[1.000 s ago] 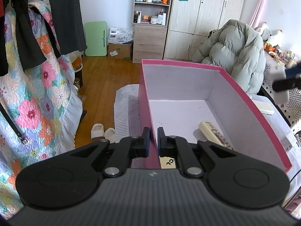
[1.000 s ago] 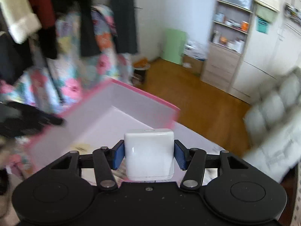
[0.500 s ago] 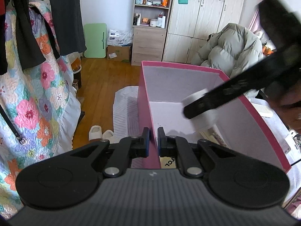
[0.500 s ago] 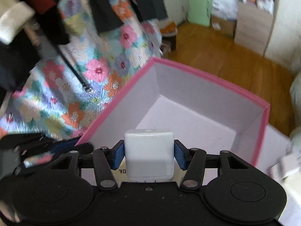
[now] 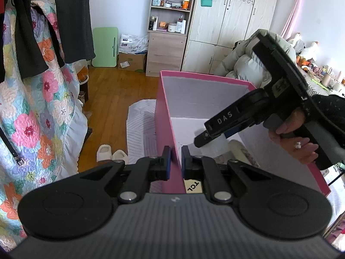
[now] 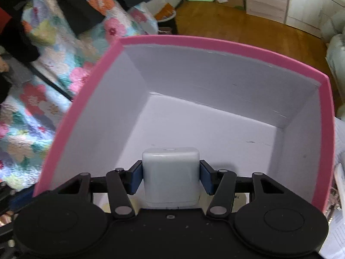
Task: Organize rigid objects
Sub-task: 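Carry the white charger into the pink box and open the right gripper, then grasp the small white remote with red button using the right gripper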
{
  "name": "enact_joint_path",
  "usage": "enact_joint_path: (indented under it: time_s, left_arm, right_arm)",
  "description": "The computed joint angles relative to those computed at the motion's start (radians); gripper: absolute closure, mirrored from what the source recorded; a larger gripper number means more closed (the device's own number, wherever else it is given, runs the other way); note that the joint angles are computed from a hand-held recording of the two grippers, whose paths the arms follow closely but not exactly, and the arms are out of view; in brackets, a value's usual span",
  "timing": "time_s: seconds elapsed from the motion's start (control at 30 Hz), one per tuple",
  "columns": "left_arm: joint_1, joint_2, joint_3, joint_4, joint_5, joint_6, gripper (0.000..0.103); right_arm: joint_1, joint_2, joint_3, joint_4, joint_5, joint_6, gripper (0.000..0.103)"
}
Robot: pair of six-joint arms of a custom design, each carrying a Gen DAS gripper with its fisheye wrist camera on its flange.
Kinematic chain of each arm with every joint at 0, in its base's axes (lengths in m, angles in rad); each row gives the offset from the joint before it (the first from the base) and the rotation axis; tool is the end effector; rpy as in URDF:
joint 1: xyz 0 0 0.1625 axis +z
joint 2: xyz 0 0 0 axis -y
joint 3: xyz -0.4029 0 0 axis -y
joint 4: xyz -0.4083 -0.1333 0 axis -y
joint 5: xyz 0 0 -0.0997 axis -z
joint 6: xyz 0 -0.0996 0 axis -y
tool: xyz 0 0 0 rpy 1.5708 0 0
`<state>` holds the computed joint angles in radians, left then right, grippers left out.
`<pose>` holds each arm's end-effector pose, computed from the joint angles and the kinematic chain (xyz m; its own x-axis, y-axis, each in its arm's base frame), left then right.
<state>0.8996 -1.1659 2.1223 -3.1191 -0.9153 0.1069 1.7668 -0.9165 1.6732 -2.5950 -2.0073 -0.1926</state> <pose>-0.1720 -0.5285 0.1893 -0.7725 0.2947 -0.5625 0.6020 0.6220 -0.5008 0.2184 -0.6317 0.1412 -0.8579 -0.2467 0.4508 -0.3587 0.9157 -0.1814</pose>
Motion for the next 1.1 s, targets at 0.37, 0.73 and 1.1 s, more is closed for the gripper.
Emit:
enact_joint_path:
  time_s: [0.37,0.73,1.1]
  left_arm:
    - [0.001,-0.002,-0.002,0.005,-0.004,-0.003,0.094]
    - [0.002,-0.004,-0.004,0.013,0.0,-0.004,0.094]
    - [0.002,-0.003,-0.004,0.013,0.001,-0.005,0.094]
  right_arm:
    - [0.035,-0.094,0.078,-0.069,-0.047,-0.057,0.036]
    - [0.039,-0.42,0.301,-0.175,-0.029,-0.09,0.036]
    - [-0.09,-0.568,0.468,-0.331,-0.031,-0.117,0.036]
